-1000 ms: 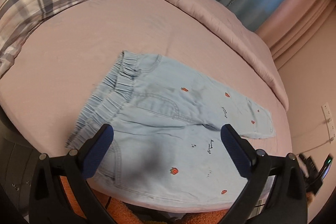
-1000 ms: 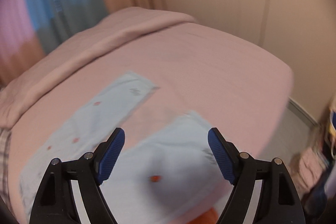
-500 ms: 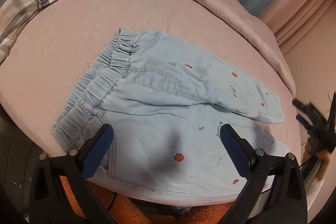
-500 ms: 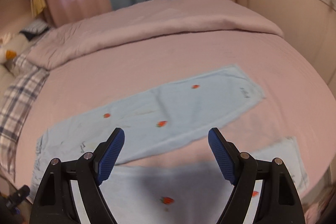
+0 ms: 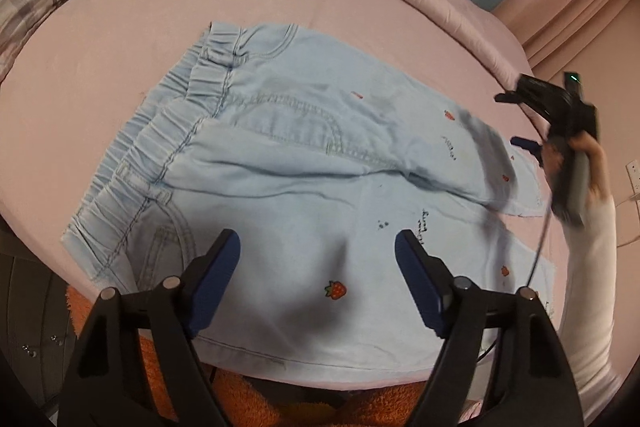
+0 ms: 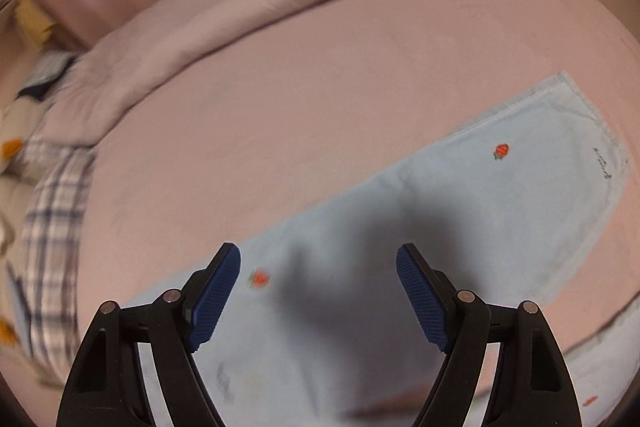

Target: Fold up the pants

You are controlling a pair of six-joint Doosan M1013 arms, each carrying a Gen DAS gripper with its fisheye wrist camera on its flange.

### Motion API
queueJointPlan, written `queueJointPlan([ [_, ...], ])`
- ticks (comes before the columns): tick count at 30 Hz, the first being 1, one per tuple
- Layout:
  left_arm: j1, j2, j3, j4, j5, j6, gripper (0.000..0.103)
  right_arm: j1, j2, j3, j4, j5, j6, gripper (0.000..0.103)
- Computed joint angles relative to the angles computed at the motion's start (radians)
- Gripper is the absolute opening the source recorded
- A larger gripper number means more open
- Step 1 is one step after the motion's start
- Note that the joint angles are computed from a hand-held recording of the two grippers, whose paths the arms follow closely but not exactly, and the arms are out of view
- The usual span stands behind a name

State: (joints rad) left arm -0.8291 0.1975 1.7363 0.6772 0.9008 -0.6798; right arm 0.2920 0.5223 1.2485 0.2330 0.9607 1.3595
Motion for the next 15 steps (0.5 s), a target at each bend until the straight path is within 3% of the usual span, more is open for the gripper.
queueJointPlan([
  [6, 0.0, 0.003, -0.001, -0.022, -0.001, -0.011, 0.08, 0.028, 0.096, -0.109, -0.206, 0.032, 0.269, 0.08],
  [9, 0.003, 0.0, -0.001, -0.033, -0.005, -0.001, 0.08, 0.039, 0.132, -0.144, -0.355, 0.053, 0.396, 0.074],
  [11, 0.001, -0.001, -0.002, -0.021, 0.005, -0.014, 0.08, 0.042, 0.139, -0.137, -0.424, 0.048, 0.445, 0.062],
  [13, 0.001, -0.001, 0.0, -0.012, 0.007, -0.034, 0.08, 0.032, 0.122, -0.108, -0.411, 0.012, 0.493, 0.05],
  [14, 0.002, -0.003, 0.002, -0.012, 0.0, -0.036, 0.08, 0.032, 0.115, -0.099, -0.437, 0.011, 0.52, 0.032],
  [15, 0.004, -0.004, 0.003, -0.012, -0.008, -0.031, 0.08, 0.03, 0.107, -0.087, -0.448, 0.001, 0.532, 0.022],
])
